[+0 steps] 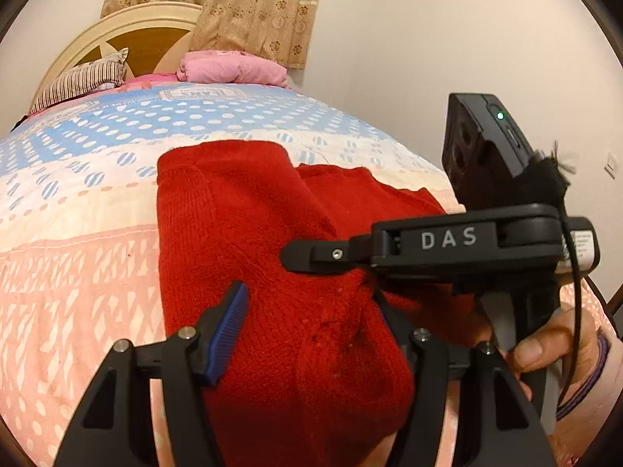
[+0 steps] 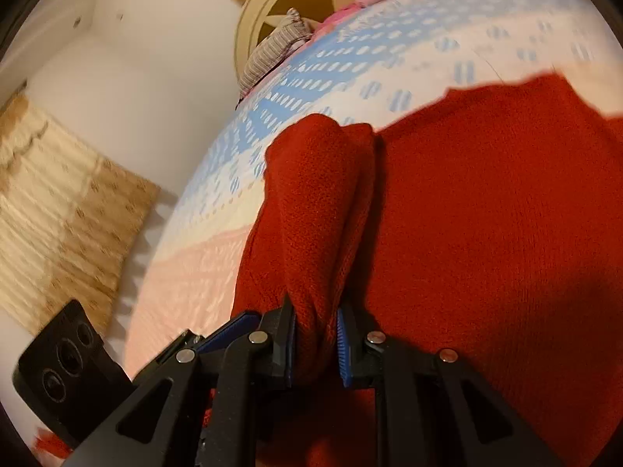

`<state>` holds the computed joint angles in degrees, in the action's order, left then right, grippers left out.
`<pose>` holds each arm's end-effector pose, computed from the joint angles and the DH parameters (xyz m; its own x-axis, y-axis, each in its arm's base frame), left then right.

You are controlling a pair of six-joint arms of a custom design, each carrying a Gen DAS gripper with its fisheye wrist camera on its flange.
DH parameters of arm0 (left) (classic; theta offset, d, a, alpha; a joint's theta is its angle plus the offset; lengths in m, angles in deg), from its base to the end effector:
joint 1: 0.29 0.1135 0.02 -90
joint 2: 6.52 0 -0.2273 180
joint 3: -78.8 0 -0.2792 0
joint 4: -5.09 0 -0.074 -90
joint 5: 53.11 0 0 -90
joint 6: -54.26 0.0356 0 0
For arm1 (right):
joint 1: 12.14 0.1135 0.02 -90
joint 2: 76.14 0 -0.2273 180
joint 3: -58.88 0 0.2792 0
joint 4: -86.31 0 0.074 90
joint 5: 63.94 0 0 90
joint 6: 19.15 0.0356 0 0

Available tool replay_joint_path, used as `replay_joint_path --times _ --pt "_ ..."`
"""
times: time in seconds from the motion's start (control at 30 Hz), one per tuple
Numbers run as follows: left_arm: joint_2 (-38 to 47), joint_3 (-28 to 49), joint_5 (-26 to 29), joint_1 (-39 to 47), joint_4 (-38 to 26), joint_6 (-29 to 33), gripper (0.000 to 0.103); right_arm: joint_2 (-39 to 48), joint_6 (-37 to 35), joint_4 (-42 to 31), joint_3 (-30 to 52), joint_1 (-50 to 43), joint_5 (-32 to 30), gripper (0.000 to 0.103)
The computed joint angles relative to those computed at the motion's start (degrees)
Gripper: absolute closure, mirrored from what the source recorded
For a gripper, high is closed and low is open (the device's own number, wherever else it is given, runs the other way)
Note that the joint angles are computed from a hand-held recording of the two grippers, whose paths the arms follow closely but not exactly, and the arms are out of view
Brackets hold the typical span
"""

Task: Fold small clothes

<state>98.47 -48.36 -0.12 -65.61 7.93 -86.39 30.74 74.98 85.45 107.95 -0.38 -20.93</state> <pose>0.1518 -0.2790 0.0349 -0.6351 -0.0967 -0.7663 0.1113 0.9703 -0.2148 0.2745 0.0837 0.0108 -0.8709 -0.1311 -0.4736 -0.4497 0.6013 0.6604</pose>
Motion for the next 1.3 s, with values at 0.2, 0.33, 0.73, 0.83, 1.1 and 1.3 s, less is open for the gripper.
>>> replay_joint_path --times 0.2,0.33,0.73,0.83,1.1,1.3 --pt "1.16 1.24 1.57 2.02 0.31 -0.78 0.05 -5.2 0.93 3.28 -4.24 2.51 5.17 0.087" --pt "1.46 2.37 1.74 2.14 0.21 -2.45 0.058 -10.53 -1.16 2.81 -7.12 2.8 7.86 0.087" --pt "6.95 11.84 8.32 2.44 1.24 -1.99 0.074 -19.75 -10.28 -3.88 -10.32 -7.29 6.22 0.088" --pt "9.73 15.56 9.93 2.61 0.95 -3.3 0.076 -19.53 -12.88 -5.82 -9.48 -10.75 5.26 0.088" --pt "16.66 24.93 12.89 2.87 -1.35 -2.81 0.076 -16.31 -20.58 -10.59 -6.0 -17.2 5.15 0.088" --pt "20.53 31.09 13.3 3.04 -4.96 -2.71 0.076 -12.94 -23.22 -11.62 -3.81 -19.93 4.31 0.088"
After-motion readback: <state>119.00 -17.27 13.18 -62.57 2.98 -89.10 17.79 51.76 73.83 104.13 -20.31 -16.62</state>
